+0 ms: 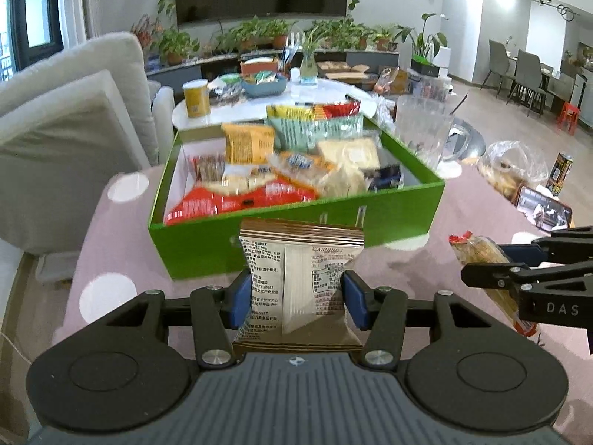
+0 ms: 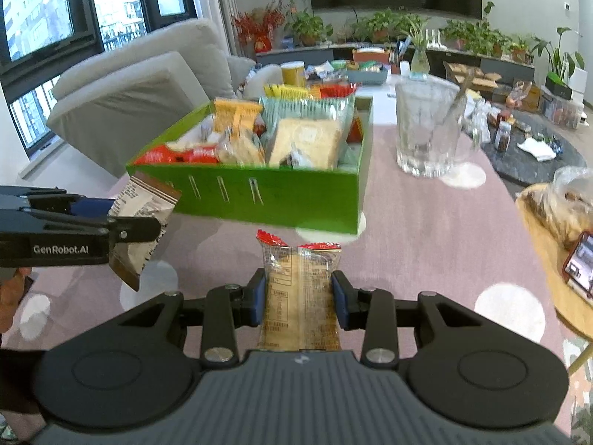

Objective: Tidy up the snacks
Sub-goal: 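Carry both packs into the green box and open both grippers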

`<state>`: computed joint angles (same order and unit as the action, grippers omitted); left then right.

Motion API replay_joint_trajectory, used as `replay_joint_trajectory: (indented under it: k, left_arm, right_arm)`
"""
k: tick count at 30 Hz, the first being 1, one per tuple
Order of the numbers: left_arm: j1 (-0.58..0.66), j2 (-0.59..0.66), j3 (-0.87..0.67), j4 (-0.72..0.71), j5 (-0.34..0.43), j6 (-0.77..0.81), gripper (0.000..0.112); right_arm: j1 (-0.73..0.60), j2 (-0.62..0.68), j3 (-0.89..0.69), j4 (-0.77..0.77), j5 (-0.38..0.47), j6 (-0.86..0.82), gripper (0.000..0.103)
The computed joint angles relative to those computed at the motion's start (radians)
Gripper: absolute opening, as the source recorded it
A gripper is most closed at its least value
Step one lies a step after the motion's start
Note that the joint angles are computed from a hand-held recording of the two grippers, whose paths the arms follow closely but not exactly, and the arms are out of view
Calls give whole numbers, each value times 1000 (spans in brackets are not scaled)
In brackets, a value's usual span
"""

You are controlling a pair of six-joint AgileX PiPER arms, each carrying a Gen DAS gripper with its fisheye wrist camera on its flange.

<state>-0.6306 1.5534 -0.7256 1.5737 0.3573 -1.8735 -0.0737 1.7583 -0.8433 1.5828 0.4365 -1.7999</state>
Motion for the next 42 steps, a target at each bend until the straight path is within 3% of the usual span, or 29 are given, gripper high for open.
replay_joint_trajectory:
  k: [13,17,31,42]
  left_arm:
    - [75,1,-149,-107,-11,239,48]
    - [119,13,-192,-152,-53,306,49]
    - [261,151,-356,-326,-156,559,49]
    - [318,271,-453,-550,-179,783,49]
  right_arm:
    - [58,23,-166,41,-4,46,82]
    - [68,55,-227,38,-3,79,82]
    - [117,199,-459,-143,-22,356,82]
    - [157,296,-572,-321,-64,586,82]
